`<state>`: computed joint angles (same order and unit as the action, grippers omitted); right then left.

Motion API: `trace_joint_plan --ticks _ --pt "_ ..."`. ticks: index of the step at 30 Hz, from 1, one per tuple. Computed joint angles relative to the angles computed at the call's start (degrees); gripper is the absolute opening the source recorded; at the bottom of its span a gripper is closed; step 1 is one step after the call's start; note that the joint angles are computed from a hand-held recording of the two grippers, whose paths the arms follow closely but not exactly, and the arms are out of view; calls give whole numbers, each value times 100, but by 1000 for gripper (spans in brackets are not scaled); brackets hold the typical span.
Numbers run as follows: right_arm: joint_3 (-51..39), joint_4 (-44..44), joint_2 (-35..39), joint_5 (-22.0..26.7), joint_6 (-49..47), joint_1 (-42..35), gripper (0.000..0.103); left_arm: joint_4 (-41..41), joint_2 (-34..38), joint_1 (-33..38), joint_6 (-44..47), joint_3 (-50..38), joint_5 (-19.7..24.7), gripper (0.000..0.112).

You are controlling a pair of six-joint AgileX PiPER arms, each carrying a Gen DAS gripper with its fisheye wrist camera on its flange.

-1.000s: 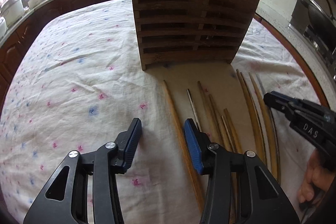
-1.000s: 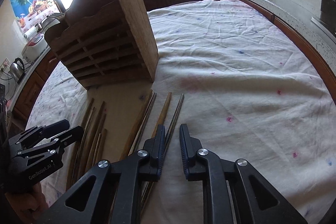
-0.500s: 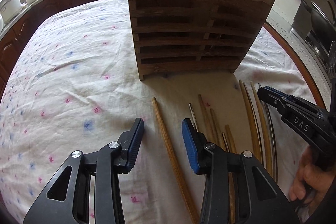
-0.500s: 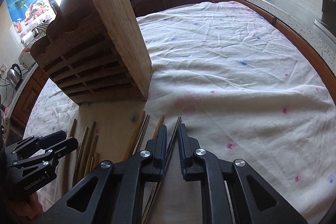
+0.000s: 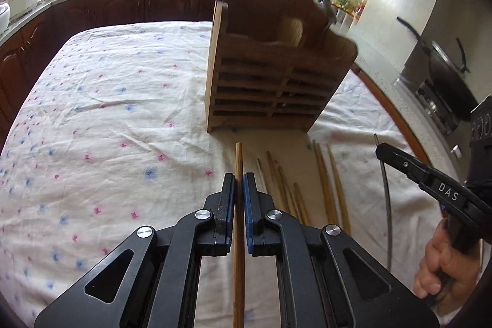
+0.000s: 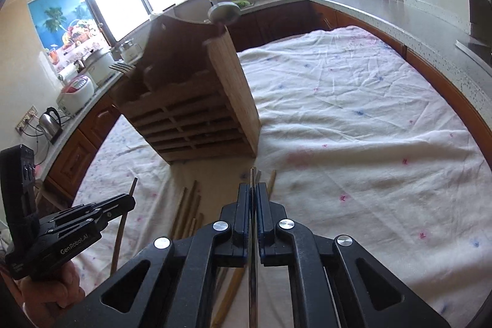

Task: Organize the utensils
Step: 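Lift the chopsticks upright and lower them into the wooden holder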

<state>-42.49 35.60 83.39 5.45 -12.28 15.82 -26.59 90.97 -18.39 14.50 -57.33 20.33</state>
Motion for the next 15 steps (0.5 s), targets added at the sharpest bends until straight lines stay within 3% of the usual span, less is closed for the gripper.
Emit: trace_joint_plan --ticks 3,5,10,15 --pt "139 260 -605 69 -280 18 4 -1019 -618 252 932 257 158 5" --pt "131 -609 -972 173 607 66 4 -1160 -984 305 1065 378 209 5" --pt "39 -1720 -1665 347 1707 160 4 -1446 -1612 479 1335 390 481 5" --pt "-193 -2055 -1961 476 1955 141 4 -1432 -1870 468 1297 246 549 5"
